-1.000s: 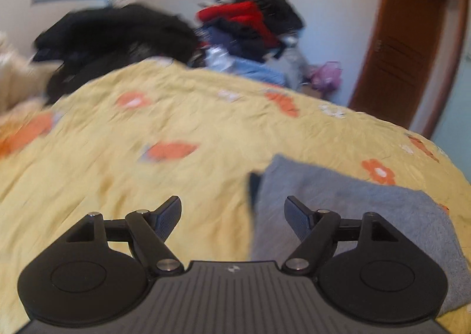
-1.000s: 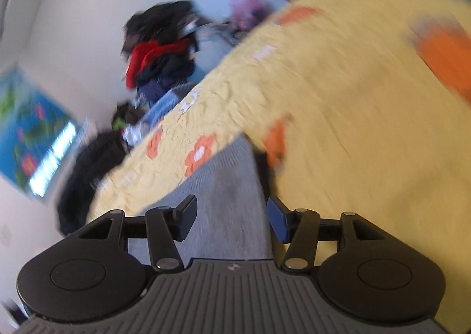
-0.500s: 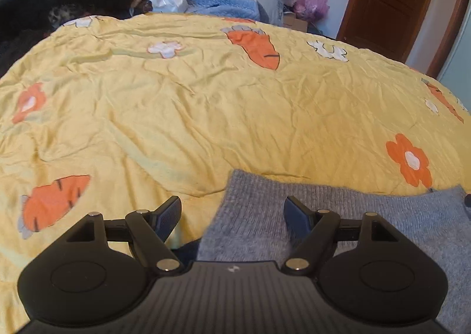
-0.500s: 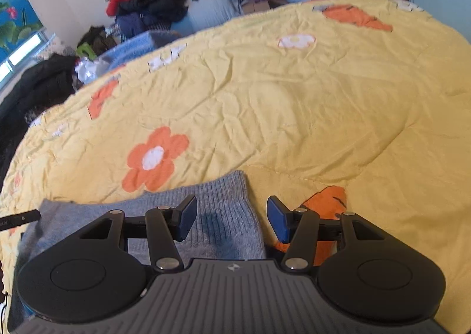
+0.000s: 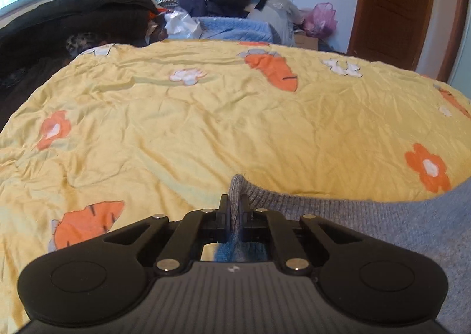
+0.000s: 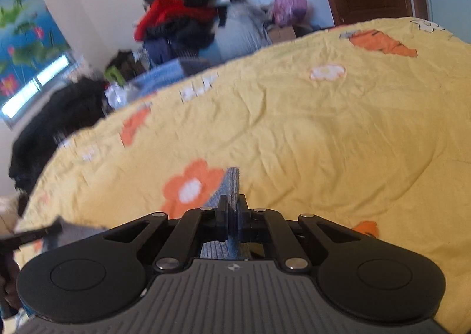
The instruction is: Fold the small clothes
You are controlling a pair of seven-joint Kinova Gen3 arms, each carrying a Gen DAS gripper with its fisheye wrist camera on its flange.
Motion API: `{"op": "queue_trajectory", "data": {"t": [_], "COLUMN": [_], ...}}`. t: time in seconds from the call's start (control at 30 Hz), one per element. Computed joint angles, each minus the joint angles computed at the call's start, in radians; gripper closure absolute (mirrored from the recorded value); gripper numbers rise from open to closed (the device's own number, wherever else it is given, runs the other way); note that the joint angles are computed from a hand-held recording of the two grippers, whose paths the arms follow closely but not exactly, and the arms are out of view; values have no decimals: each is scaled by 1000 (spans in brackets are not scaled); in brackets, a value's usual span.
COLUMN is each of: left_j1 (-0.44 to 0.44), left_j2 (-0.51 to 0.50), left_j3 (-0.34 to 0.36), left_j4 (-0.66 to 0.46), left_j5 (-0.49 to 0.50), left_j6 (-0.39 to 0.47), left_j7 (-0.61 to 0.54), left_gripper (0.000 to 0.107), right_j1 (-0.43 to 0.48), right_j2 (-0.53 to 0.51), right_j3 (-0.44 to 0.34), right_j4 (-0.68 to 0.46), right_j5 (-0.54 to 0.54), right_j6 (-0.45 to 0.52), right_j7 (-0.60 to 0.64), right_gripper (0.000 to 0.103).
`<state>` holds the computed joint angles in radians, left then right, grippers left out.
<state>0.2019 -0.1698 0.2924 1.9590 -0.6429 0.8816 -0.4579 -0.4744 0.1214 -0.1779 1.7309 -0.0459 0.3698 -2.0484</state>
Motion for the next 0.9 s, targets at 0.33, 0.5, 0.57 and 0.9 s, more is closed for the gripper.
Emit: {"op": "queue_trajectory", "data": {"t": [0.33, 0.5, 0.57, 0.9], "left_j1": [55, 103, 118, 283], "left_j2": [4, -71, -14, 97], "left_j3": [95, 168, 245, 241], "left_j4": [-19, -6, -6, 131], "left_j5": [-118, -141, -192, -363], "left_j6": [180, 155, 173, 214], "left_j7": [128, 278, 324, 531], "left_gripper": [97, 64, 50, 43], "right_j1": [-148, -339, -327, -355], "right_j2": [13, -111, -91, -51], "right_j3": [97, 188, 110, 18], "right_j4": [23, 99, 100, 209], "right_j5": [323, 526, 608, 1011], "right_j6": [63, 5, 23, 76], "right_j7": [-369, -553, -630, -960], "right_gripper": [58, 58, 57, 58]}}
